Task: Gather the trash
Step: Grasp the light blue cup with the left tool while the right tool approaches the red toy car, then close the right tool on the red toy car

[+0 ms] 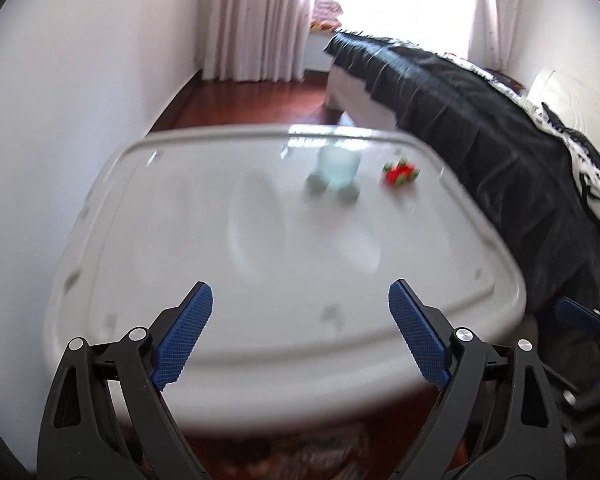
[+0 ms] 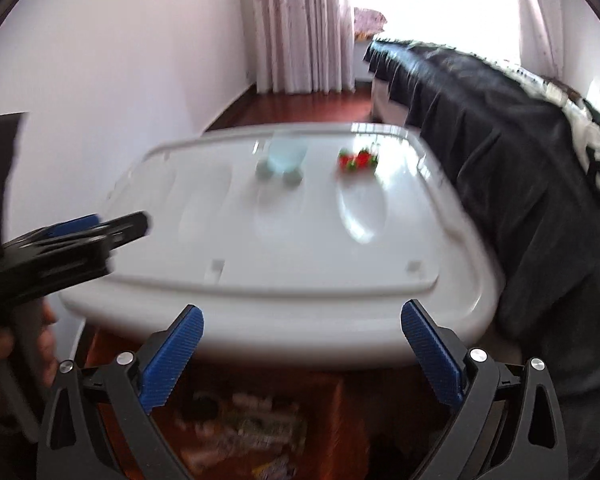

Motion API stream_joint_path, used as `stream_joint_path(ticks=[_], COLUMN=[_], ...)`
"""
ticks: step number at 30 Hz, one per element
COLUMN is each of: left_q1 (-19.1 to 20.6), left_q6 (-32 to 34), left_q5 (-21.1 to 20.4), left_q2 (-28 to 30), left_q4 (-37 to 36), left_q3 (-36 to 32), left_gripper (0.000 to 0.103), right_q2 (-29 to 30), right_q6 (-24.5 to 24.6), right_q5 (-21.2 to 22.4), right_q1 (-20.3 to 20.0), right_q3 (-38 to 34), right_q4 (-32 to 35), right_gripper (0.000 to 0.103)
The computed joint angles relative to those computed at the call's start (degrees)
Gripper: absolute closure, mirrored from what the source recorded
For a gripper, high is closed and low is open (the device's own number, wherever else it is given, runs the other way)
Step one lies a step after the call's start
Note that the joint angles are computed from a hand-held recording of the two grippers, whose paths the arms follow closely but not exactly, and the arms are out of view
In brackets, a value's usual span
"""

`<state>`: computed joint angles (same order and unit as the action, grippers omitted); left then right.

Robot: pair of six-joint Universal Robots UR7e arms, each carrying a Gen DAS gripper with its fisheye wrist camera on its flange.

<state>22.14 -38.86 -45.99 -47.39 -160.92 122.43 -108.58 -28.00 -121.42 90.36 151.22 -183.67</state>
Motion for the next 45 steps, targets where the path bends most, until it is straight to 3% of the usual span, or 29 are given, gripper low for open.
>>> stream_joint_path(ticks=[5,8,12,16,21,23,24,29,32,38,45], left_q1=[5.0,8.5,12.3,15.0,17.0,17.3,17.6,17.3,16.7,14.0,13.0], left_q6=[12.8,18.9,22.4,23.8,25.7,26.9,27.3,26.4,24.7,22.3,20.3], left_q5=[-1.6,-3.9,-4.6,-1.6,-0.8,0.0,-0.9,-0.6,-1.6,-1.2,-0.4], left_q2=[9.0,14.3,20.1,25.6,29.6,30.7,31.0,29.6,26.7,18.6,13.8], left_q4=[-6.4,-6.6,-2.6,4.1,2.9,3.0,3.9,2.5,1.1,-4.1,-5.8], left_q3=[-10.6,-17.8,-26.9,-35.6,-40.3,-41.4,-41.9,-39.4,-35.5,-24.0,-18.3], left_gripper=[0.015,0.015,0.015,0.015,0.015,0.023,0.043,0.043,0.043,0.043,0.043], right_q2=[2.1,3.5,4.1,3.3,2.4,2.5,2.7,3.3,6.5,18.9,34.0], right_q6=[-2.9,-3.7,-4.1,-3.4,-1.9,-1.6,-1.2,0.9,-0.6,-7.5,-11.4], right_q5=[0.0,1.0,4.1,6.5,9.1,9.9,9.9,10.7,9.8,9.1,4.7], right_q1=[-0.7,-1.3,-3.2,-5.6,-7.2,-8.0,-8.2,-9.6,-9.2,-10.9,-13.0], right_q3=[-5.3,-7.9,-8.9,-9.6,-10.5,-11.0,-11.3,-12.9,-15.3,-24.2,-36.0], right_q4=[-1.5,-1.5,-1.8,2.1,4.3,5.4,6.1,10.6,10.9,6.0,4.1], right_gripper=[0.005,0.005,0.005,0.005,0.005,0.005,0.005,0.005,0.005,0.005,0.005])
